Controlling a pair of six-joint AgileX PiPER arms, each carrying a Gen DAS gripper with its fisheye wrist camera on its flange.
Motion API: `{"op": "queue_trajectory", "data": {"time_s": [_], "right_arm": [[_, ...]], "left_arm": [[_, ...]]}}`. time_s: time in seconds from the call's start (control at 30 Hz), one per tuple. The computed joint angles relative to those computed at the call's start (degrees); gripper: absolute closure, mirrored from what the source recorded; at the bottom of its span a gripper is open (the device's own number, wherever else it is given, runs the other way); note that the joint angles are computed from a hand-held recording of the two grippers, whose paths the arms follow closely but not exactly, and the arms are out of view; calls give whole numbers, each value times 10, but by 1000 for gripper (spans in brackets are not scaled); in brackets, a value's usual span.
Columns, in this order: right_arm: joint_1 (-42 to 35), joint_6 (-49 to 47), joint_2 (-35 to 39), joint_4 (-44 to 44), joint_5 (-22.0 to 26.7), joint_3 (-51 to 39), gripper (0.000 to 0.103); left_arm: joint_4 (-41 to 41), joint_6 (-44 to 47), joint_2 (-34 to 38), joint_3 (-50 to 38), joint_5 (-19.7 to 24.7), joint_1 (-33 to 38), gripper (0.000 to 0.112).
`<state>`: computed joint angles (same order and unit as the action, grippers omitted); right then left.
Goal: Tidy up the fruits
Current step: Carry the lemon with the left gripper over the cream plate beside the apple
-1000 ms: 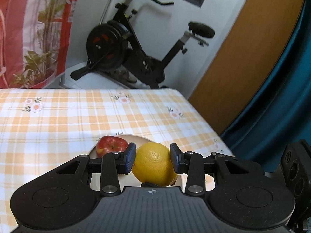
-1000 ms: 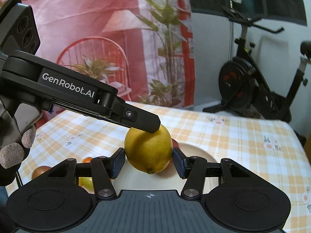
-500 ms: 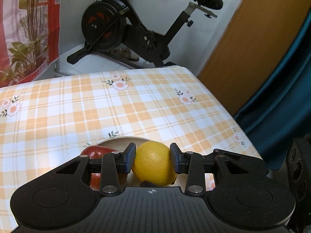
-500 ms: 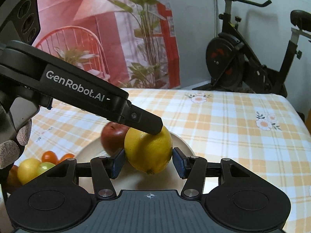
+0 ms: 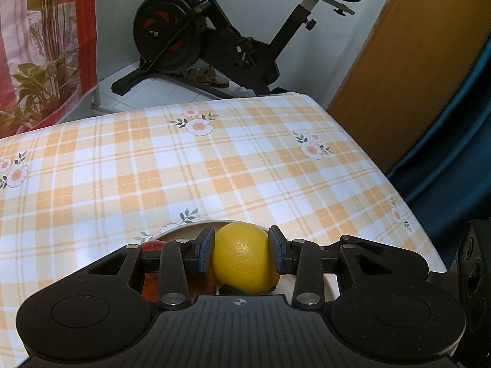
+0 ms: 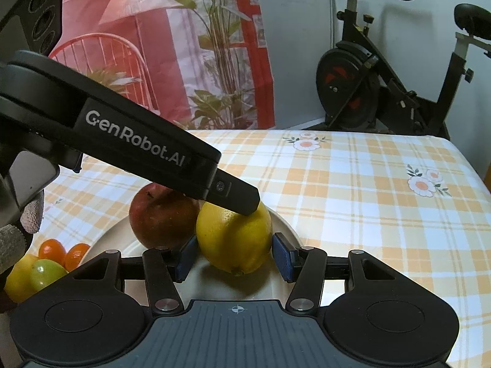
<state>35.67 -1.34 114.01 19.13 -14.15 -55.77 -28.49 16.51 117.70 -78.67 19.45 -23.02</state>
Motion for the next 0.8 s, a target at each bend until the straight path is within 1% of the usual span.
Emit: {"op": "queue_trajectory", "data": {"time_s": [0.2,0.4,0.47,0.57,0.63,0.73,0.8], "right_arm": [[9,-32,11,47,-18,-6,53],[8,-34,12,46,-18,-7,53],[9,-45,11,61,-16,-8,52],[11,-75,6,90,-5,-8,51],[12,-77,1,93,0,-2,51],[16,-76,-13,99,-6,15,51],[21,-88,-26,118,-11,28,51]], "left_arm": [[-17,14,3,1,-8,5,72],[-24,18,5,0,-10,7,71],[-24,18,5,2,-12,5,71],[-11,7,4,2,-15,4,71],[4,-10,5,1,-17,2,71],[22,-33,3,2,-22,-1,71],[53,-62,-3,10,-31,-6,72]]}}
